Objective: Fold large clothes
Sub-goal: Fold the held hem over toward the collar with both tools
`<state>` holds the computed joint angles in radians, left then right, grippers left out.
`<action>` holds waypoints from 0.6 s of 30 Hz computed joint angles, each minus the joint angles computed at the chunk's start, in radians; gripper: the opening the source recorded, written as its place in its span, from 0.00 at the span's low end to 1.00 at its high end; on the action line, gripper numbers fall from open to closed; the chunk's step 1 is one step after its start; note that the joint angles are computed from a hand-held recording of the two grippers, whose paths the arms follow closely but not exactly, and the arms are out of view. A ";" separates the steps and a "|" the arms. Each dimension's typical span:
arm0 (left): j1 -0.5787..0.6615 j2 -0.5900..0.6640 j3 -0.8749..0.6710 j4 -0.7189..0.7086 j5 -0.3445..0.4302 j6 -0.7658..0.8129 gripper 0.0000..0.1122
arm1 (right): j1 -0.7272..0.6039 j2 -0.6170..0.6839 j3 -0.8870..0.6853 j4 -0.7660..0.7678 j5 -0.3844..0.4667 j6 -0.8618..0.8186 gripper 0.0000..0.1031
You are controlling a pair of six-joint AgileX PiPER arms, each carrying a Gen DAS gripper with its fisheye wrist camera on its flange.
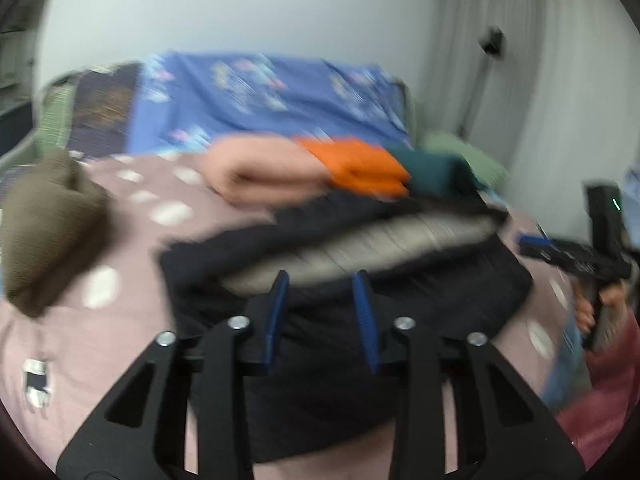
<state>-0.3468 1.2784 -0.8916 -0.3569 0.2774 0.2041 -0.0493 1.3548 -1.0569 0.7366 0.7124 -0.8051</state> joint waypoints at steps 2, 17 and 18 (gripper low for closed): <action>-0.057 0.068 -0.026 0.109 0.019 -0.080 0.23 | 0.077 0.047 -0.021 -0.139 -0.043 0.131 0.38; 0.037 0.463 -0.478 0.553 0.114 -0.441 0.22 | 0.131 0.458 -0.521 -0.505 -0.096 0.619 0.35; 0.042 0.504 -0.522 0.600 0.129 -0.490 0.27 | 0.127 0.489 -0.551 -0.508 -0.087 0.635 0.35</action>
<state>-0.3047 1.7821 -1.4137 0.2429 0.4060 -0.2855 0.0780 1.8436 -1.6082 0.2285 0.6250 -0.1697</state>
